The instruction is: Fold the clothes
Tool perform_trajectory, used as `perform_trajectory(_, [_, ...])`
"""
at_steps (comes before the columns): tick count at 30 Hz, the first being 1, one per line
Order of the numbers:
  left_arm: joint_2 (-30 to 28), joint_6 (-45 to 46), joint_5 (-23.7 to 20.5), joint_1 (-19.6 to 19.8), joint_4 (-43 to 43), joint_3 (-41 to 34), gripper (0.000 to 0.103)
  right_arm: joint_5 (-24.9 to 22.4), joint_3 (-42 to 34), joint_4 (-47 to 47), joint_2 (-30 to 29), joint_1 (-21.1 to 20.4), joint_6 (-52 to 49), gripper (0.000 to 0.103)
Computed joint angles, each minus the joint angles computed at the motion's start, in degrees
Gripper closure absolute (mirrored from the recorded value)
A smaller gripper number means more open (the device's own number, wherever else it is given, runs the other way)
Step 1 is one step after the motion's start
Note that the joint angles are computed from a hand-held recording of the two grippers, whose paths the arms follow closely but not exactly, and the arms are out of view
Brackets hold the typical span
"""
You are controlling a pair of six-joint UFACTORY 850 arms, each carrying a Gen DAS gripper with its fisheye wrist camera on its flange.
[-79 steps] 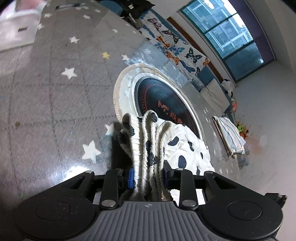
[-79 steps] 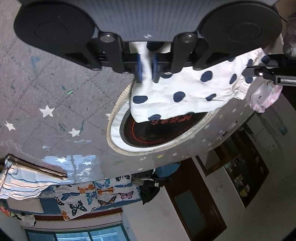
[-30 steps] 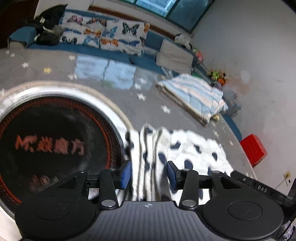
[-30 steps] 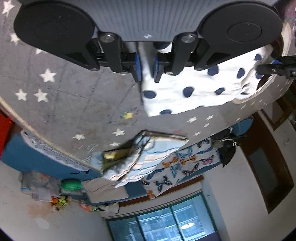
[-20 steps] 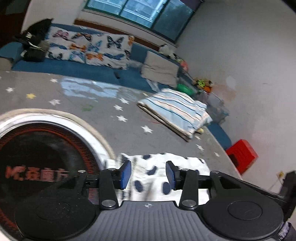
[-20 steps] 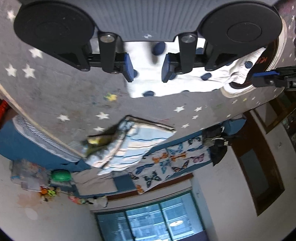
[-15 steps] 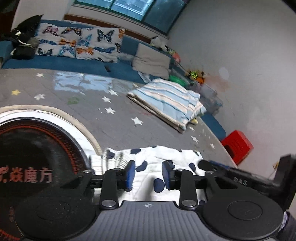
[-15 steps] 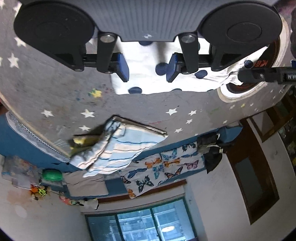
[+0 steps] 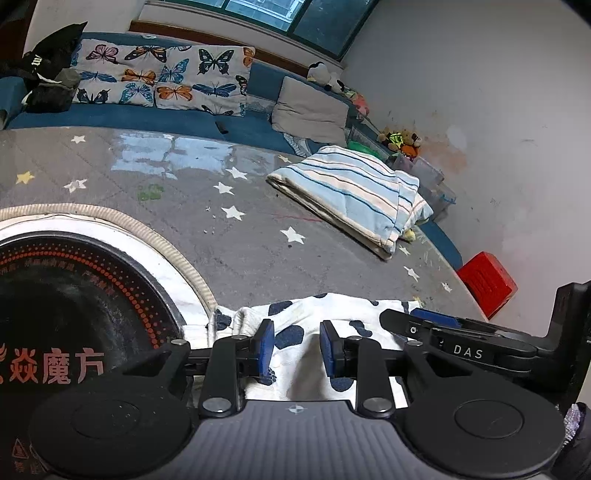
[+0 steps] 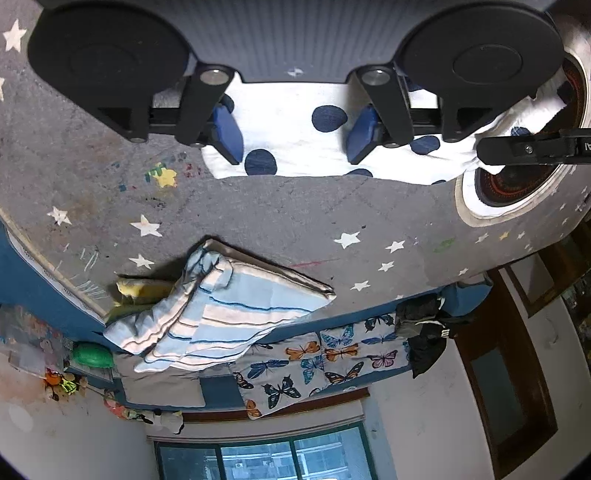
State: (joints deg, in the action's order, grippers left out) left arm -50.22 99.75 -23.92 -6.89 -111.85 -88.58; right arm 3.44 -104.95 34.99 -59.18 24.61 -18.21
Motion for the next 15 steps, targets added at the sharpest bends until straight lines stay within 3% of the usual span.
perform_trajectory(3, [0.4, 1.5, 0.9, -0.4, -1.0, 0.3, 0.072, 0.7, 0.6, 4.7, 0.5, 0.2, -5.0, 0.024])
perform_trajectory(5, [0.8, 3.7, 1.5, -0.6, -2.5, 0.8, 0.069, 1.8, 1.5, 5.4, 1.2, 0.3, -5.3, 0.014])
perform_trajectory(13, [4.0, 20.2, 2.5, -1.7, -15.4, 5.1, 0.047, 7.1, 8.2, -10.9, 5.4, 0.5, 13.1, 0.001])
perform_trajectory(15, [4.6, 22.0, 2.4, -1.7, -17.0, 6.0, 0.044, 9.0, 10.1, -10.4, 6.7, 0.8, 12.5, 0.0])
